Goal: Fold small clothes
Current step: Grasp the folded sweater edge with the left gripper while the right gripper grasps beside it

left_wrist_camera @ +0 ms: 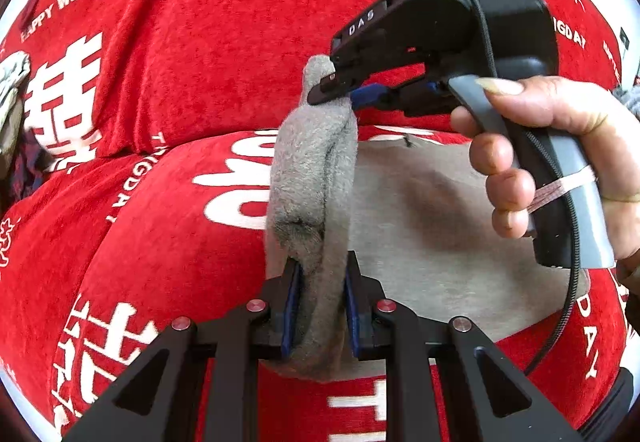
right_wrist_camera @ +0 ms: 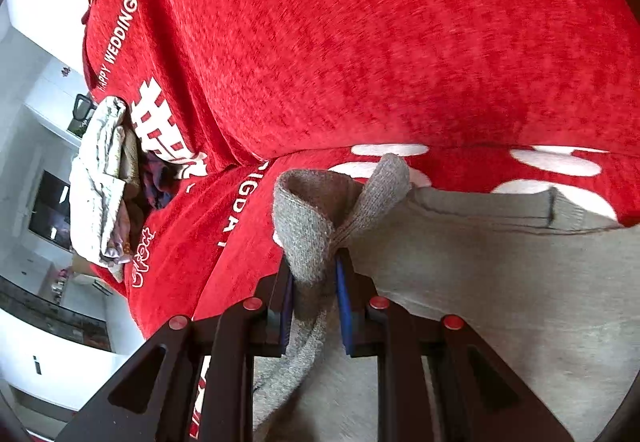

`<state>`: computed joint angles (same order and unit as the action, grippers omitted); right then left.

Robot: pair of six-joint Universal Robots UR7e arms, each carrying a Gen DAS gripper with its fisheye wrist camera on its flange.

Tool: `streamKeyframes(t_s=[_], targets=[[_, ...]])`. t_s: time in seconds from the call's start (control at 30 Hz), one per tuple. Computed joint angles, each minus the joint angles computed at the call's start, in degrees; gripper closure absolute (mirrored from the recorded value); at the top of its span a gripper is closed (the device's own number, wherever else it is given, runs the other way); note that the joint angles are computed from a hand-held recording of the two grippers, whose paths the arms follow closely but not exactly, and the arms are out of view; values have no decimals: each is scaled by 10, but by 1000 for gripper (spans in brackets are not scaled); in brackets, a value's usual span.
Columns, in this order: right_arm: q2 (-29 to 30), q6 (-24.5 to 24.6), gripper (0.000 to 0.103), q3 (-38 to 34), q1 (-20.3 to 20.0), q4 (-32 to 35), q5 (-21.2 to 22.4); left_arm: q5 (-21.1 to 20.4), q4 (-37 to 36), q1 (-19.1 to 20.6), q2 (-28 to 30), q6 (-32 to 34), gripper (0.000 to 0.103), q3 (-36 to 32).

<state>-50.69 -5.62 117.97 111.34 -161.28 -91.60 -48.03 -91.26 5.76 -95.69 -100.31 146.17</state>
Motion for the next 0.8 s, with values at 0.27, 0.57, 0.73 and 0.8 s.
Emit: streamKeyframes(t_s=[0.27,0.57,0.73,0.8], targets=[[-62,-27,95,35,-43,2,17,-15,-81,23,80,50,81,-18],[-64,-12,70,39,-99,40,24,-15,-104,49,150,67,81,-44],[-63,6,10,67,-160,18,90,-19,-107,59,149,74,81,-42],[-55,11,11,73,-175,-4,114,-18,-104,61,154,78,81,-46]])
